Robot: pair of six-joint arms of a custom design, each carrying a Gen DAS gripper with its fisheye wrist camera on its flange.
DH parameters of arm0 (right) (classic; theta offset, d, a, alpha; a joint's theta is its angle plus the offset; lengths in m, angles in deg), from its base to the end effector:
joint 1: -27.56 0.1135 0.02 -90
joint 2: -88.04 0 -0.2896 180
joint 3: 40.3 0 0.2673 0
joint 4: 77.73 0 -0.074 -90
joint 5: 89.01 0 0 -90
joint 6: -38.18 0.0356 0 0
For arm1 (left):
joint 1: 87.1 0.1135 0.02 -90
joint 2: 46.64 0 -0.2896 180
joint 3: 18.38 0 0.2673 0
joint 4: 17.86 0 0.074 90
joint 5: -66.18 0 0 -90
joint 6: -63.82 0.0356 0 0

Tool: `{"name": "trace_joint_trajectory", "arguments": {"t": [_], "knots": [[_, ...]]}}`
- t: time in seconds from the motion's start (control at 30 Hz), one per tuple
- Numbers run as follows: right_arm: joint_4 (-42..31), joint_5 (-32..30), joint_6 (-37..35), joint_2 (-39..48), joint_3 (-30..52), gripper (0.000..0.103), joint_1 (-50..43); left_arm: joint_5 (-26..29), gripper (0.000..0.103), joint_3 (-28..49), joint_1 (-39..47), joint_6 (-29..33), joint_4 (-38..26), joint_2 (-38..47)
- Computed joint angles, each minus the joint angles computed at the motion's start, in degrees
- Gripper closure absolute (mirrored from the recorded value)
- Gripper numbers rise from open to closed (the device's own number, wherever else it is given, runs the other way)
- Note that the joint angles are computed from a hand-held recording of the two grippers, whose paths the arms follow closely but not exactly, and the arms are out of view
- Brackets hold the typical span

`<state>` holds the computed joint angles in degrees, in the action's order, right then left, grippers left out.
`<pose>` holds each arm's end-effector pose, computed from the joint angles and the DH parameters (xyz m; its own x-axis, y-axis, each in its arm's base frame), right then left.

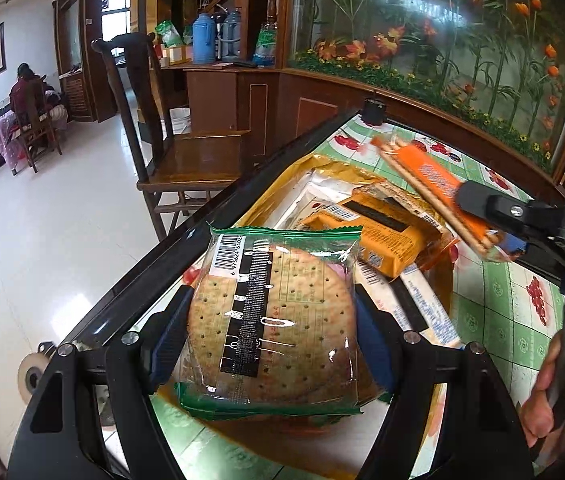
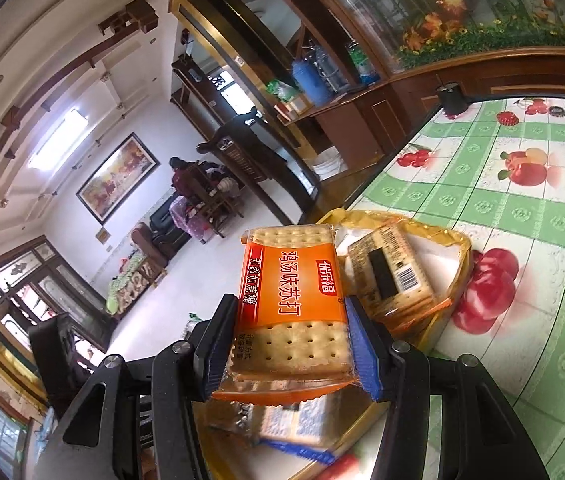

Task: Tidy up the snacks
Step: 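Carry the round cracker bag and orange cracker pack over the tray, then lower both packs into the tray and open both tools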

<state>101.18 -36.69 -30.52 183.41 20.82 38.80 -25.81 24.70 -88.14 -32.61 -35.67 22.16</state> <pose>0.3404 0.0898 0.1923 -0.7623 0.1416 -0.6316 -0.3933 0.6736 0.6257 0.2355 -0.0030 0.1920 -0.6835 -0.0995 -0.7231 -0.0841 0.9948 -0.0574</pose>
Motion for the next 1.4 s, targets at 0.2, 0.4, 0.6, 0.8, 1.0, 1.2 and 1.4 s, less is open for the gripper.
{"name": "trace_joint_trajectory", "arguments": {"t": [0.2,0.4,0.6,0.8,1.0,1.2,1.4], "knots": [[-2.0,4.2,-2.5,2.3,3.3,0.049,1.3,-3.2,0.027,1.5,-3.9,-0.2,1.0,2.4],[-4.6,9.3,-6.0,4.4,6.8,0.049,3.1,-4.6,0.027,2.8,-4.6,0.0,1.9,5.1],[-6.6,12.6,-8.5,7.2,9.3,0.049,5.0,-5.3,0.027,3.4,-4.6,0.3,2.1,6.2],[-7.7,15.3,-10.3,8.2,10.5,0.048,6.3,-5.4,0.027,4.1,-4.7,-0.1,2.0,7.0],[-9.4,16.6,-11.3,9.4,12.5,0.048,6.6,-4.4,0.026,5.3,-3.7,-0.4,1.8,8.7],[-11.4,15.9,-12.1,10.2,14.0,0.047,7.0,-4.0,0.026,5.8,-3.4,-0.3,1.2,8.9],[-11.1,15.5,-11.5,10.3,13.8,0.045,6.8,-3.8,0.026,6.5,-3.3,-0.3,-0.6,8.6]]}}
